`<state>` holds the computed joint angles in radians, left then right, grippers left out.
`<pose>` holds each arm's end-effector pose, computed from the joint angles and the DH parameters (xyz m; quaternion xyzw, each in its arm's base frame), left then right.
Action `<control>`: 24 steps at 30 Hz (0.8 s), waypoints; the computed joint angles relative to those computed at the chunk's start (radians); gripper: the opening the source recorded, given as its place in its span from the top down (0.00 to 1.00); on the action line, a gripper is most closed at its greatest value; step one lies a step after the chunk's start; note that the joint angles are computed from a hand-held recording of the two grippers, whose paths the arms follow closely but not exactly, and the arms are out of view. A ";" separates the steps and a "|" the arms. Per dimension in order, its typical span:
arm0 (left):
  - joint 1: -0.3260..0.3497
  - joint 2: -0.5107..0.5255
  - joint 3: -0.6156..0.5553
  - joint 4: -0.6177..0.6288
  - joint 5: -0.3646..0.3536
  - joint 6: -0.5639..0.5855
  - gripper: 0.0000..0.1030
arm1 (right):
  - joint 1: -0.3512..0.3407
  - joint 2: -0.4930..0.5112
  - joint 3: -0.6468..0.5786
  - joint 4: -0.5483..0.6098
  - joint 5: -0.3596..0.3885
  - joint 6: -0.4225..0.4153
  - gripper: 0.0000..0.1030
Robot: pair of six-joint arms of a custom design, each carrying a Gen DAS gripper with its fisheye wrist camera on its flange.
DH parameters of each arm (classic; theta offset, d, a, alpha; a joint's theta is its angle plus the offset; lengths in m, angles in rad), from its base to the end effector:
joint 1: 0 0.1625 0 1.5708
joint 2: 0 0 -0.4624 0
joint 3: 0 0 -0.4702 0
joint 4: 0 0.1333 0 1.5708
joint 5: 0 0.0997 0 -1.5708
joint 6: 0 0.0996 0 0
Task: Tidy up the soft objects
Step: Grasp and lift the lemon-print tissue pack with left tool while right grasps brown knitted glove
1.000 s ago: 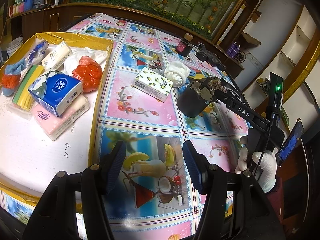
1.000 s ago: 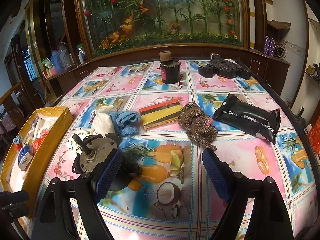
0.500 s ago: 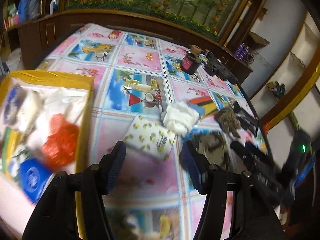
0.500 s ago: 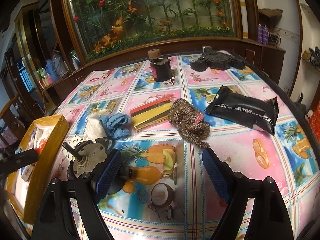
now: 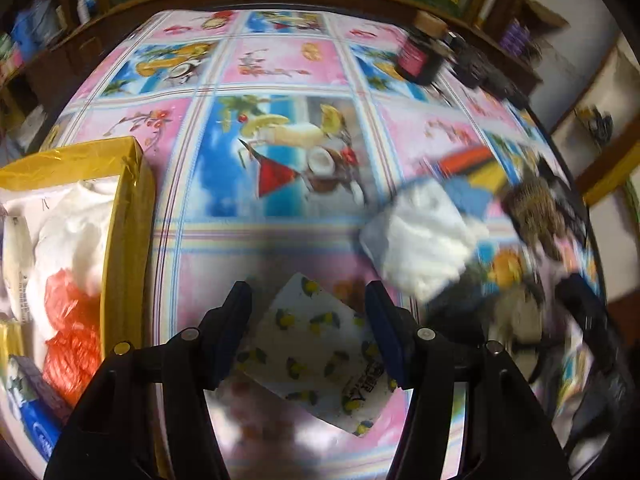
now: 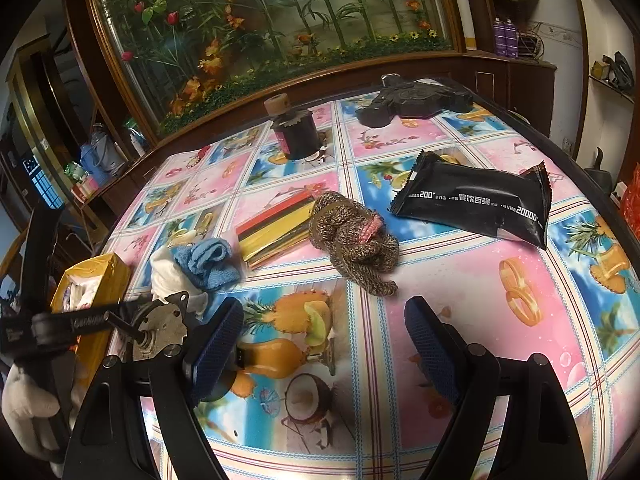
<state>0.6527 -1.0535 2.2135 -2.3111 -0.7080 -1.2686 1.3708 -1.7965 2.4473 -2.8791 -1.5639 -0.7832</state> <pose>-0.2553 -0.4582 0.0335 -0.0691 0.8900 -0.2763 0.3560 0.0498 -0.4288 0.3104 0.2732 -0.9062 0.2862 0.1495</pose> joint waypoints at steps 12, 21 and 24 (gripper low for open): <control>-0.188 -0.057 0.112 -0.081 -0.058 0.011 0.44 | 0.000 0.007 -0.004 0.003 -0.011 0.008 0.19; -0.264 -0.110 0.192 -0.105 -0.034 -0.161 0.44 | -0.008 0.002 -0.005 0.011 0.000 0.019 0.19; -0.256 -0.101 0.215 -0.159 -0.047 -0.193 0.44 | -0.007 0.001 -0.005 0.010 -0.001 0.019 0.19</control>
